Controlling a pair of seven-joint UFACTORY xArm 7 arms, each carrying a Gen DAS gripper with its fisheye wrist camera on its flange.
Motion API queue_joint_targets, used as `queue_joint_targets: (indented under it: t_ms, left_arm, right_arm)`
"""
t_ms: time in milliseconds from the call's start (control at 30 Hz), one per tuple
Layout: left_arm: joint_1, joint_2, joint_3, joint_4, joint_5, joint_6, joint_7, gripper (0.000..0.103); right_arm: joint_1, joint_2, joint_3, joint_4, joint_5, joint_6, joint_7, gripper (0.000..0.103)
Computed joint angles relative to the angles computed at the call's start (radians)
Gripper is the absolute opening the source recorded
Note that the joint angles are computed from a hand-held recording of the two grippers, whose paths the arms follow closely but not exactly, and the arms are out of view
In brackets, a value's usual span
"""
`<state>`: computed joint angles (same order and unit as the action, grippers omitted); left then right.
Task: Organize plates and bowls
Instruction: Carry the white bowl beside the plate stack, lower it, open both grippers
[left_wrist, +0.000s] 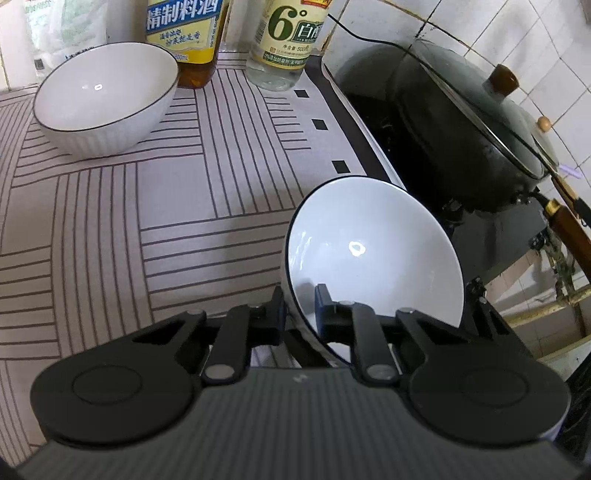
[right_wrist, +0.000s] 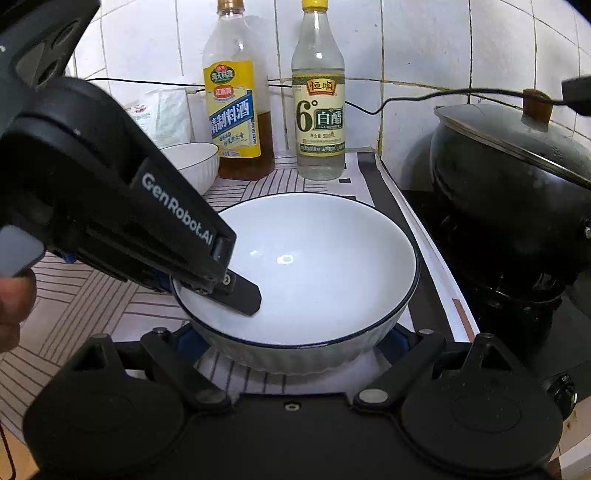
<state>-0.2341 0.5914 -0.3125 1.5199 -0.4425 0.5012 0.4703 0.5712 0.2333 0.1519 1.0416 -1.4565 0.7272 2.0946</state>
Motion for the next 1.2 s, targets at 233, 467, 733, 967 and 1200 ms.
queue_joint_targets:
  t_ms: [233,467,733,967,1200]
  left_arm:
    - [0.051,-0.090,0.007,-0.071,-0.043,0.048,0.039,0.015]
    - [0.074,-0.216,0.070,-0.157,-0.035,0.078,0.055,0.016]
    - [0.103,-0.291,0.136,-0.228,-0.025,0.053,0.044,0.017]
    - [0.120,-0.257,0.160,-0.210,0.031,0.030,0.011,0.019]
    - [0.149,-0.200,0.153,-0.146,0.070,0.027,-0.008,0.021]
  right_arm:
    - [0.040,0.021,0.017,0.066,0.058,0.040,-0.062,0.094]
    - [0.099,0.078,0.008,0.190,0.064,0.038,-0.140,0.094]
    - [0.143,0.186,-0.038,0.355,0.028,-0.077,-0.231,0.094]
    - [0.187,0.304,-0.109,0.487,0.025,-0.164,-0.259,0.093]
    - [0.202,0.397,-0.180,0.602,0.046,-0.268,-0.291,0.093]
